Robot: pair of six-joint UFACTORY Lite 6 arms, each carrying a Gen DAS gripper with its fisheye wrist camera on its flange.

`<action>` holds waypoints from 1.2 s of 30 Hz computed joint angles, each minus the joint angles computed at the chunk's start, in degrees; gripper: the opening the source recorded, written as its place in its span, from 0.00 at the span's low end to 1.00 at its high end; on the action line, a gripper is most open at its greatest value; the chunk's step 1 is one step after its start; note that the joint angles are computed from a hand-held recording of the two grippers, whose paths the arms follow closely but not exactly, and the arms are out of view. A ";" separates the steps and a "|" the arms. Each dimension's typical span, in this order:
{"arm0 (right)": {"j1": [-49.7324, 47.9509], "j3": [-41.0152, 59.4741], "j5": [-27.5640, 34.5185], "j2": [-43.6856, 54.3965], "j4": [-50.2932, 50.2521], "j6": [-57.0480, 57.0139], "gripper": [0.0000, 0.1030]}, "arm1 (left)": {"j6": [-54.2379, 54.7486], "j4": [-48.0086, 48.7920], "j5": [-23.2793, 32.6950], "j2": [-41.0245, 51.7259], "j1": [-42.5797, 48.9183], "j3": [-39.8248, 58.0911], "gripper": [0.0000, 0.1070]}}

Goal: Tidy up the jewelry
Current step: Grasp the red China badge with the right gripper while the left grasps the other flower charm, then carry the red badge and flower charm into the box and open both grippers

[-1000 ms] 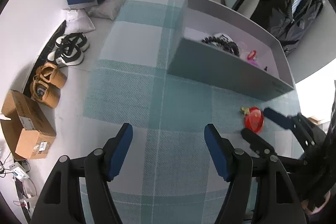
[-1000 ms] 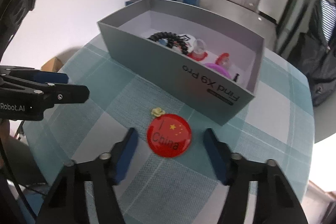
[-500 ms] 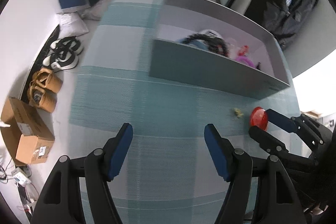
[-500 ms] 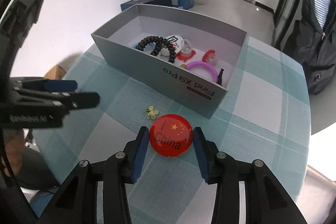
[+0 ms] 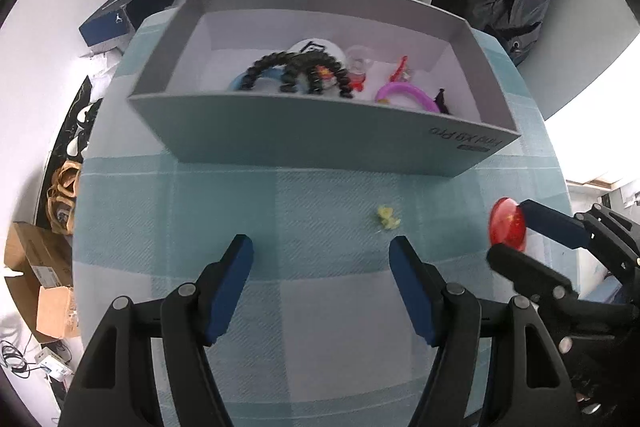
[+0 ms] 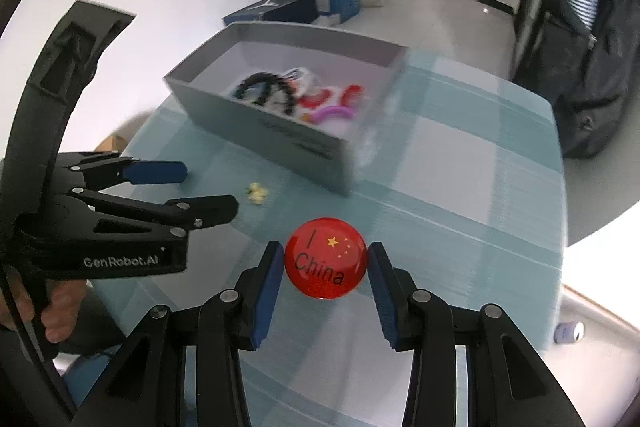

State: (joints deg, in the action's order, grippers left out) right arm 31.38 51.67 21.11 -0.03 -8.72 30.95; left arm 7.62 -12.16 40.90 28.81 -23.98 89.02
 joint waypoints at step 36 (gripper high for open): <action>-8.36 -1.10 0.89 -6.93 11.12 -9.47 0.40 | 12.53 -9.52 -1.70 -5.72 -4.11 -4.52 0.06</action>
State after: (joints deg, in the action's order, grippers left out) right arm 23.01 50.57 21.99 -6.96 2.40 21.48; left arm 20.14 -21.68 39.20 23.09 -28.09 84.49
